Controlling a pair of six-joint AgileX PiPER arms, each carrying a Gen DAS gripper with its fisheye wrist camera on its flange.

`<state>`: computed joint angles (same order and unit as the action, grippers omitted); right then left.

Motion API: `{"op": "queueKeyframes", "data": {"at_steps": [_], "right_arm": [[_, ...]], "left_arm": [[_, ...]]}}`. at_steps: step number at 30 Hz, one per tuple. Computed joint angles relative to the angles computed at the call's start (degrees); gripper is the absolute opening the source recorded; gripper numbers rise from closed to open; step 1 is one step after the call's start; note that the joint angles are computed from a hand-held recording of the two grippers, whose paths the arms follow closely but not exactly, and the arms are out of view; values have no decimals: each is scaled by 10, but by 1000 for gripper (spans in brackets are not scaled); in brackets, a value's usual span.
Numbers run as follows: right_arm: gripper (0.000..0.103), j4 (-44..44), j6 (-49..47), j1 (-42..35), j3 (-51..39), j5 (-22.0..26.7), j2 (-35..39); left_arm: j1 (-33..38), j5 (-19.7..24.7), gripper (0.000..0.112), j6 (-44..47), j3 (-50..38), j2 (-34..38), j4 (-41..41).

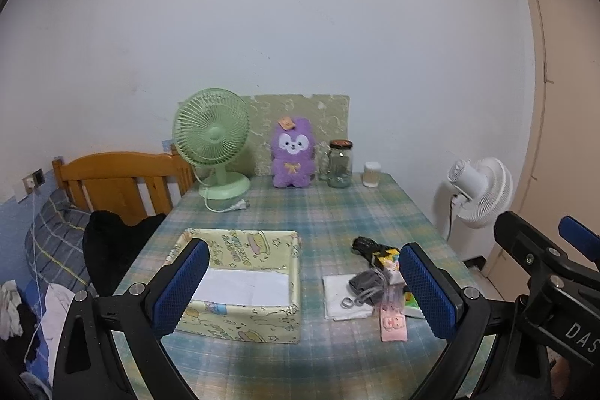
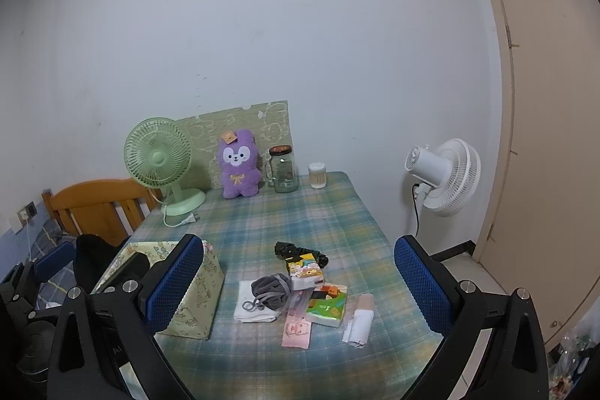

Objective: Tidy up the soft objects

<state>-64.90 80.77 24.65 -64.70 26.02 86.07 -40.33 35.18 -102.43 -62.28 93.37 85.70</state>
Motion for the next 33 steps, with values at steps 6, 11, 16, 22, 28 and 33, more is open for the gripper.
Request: {"op": "queueKeyframes", "data": {"at_steps": [6, 11, 16, 22, 28, 33], "right_arm": [[103, -7, 7, 9, 2, 8, -1], [103, -14, 10, 19, 2, 18, -1], [103, -16, 15, 22, 5, 17, -4], [103, -16, 16, 27, 10, 20, -8], [103, -19, 19, 26, 11, 17, -8], [103, -10, 12, 27, 12, 21, -8]], "left_arm": [[2, -6, 101, -10, 9, -4, 13], [-2, -5, 101, -13, 16, -9, 18], [-1, -7, 98, -19, 22, -15, 16], [-3, 1, 98, -13, 26, -17, 13], [-10, 12, 98, -16, 29, -18, 22], [-4, 2, 98, -2, 26, -16, 8]]}}
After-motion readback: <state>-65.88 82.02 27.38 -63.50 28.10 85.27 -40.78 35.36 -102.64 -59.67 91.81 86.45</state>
